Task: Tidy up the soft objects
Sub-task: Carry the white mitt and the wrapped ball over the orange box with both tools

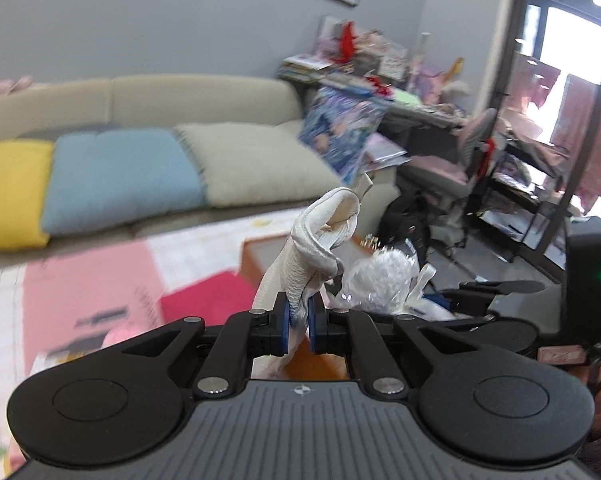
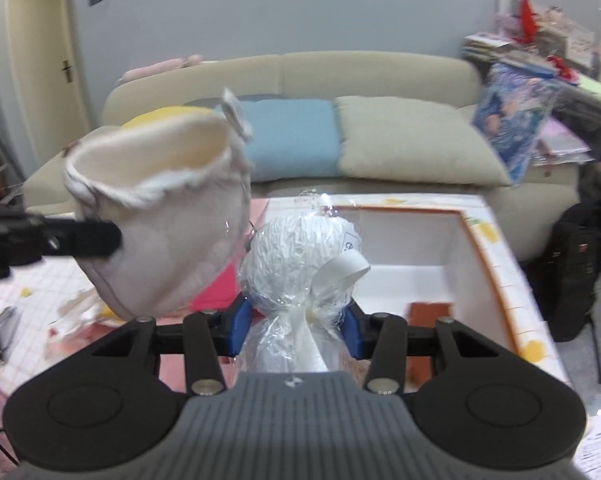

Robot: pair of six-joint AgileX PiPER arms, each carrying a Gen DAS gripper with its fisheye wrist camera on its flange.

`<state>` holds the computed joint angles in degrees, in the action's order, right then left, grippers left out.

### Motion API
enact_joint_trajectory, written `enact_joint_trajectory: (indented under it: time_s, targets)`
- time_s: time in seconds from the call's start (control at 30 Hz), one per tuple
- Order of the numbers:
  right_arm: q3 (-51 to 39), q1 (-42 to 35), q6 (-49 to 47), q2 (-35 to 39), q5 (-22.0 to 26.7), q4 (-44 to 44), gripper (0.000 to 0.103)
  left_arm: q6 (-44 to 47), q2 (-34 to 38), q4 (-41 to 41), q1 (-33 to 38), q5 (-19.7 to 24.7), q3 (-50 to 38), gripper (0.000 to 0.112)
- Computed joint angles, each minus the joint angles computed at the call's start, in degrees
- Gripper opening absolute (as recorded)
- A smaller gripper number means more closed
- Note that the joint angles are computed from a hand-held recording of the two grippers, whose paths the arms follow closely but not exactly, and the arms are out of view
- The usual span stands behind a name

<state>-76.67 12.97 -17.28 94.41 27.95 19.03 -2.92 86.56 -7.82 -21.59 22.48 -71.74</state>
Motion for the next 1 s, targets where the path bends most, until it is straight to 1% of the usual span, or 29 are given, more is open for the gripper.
enact_joint_trajectory:
  time_s: [0.1, 0.2, 0.3, 0.33, 0.37, 0.47, 0.6, 0.67, 0.7, 0.73, 0.77, 0.83, 0.9, 1.0]
  targets:
    - [-1.81, -2.21, 1.61, 1.29, -0.15, -2.74, 0.046, 5.73, 4.23, -4.96, -0.72, 0.77, -5.8, 0.009]
    - [-3.98, -4.22, 2.82, 2.88, 0.37, -5.28, 0.046, 10.96, 9.37, -9.85, -0.89, 2.47, -12.13, 0.009]
    - [-7.59, -5.95, 4.64, 5.69, 1.91, -7.55, 0.046, 15.57, 15.62, -14.94, -0.11, 6.05, -20.05, 0.009]
    - [-8.55, -6.8, 4.47, 6.68, 2.32, -7.43, 0.046, 16.2, 18.05, -15.2, 0.03, 7.21, -22.99, 0.009]
    - [-9.49, -7.49, 4.56, 7.63, 2.66, -7.56, 0.046, 15.72, 20.32, -14.09, -0.06, 8.31, -25.77, 0.009]
    - [-12.21, -8.56, 6.99, 10.28, 3.48, -10.64, 0.046, 12.54, 28.4, -8.52, -0.83, 13.84, -36.14, 0.009]
    - [-15.99, -9.98, 7.77, 13.98, 5.56, -11.38, 0.046, 13.27, 35.22, -2.02, -2.59, 17.11, -43.18, 0.009]
    - [-17.55, -10.62, 6.86, 15.79, 6.53, -10.59, 0.046, 12.17, 38.62, 4.08, -4.14, 18.14, -46.43, 0.009]
    - [-18.76, -10.87, 6.83, 16.97, 7.29, -10.54, 0.046, 11.18, 40.61, 7.37, -4.94, 19.37, -48.64, 0.009]
    - [-19.75, -11.05, 6.67, 18.0, 7.95, -10.46, 0.046, 11.14, 42.32, 8.89, -5.39, 20.77, -50.56, 0.009]
    - [-20.86, -11.3, 6.14, 19.11, 8.53, -10.13, 0.046, 11.56, 44.17, 9.83, -5.75, 21.97, -52.53, 0.009]
    - [-21.62, -11.48, 5.35, 20.28, 9.25, -9.75, 0.046, 12.63, 45.68, 11.79, -6.41, 23.36, -53.16, 0.009]
    - [-22.27, -11.78, 4.47, 21.26, 10.1, -9.15, 0.046, 14.49, 47.95, 12.81, -6.99, 26.15, -55.65, 0.009]
    - [-22.38, -12.28, 3.34, 22.06, 11.35, -8.45, 0.046, 17.62, 50.74, 12.22, -7.27, 31.04, -59.2, 0.01]
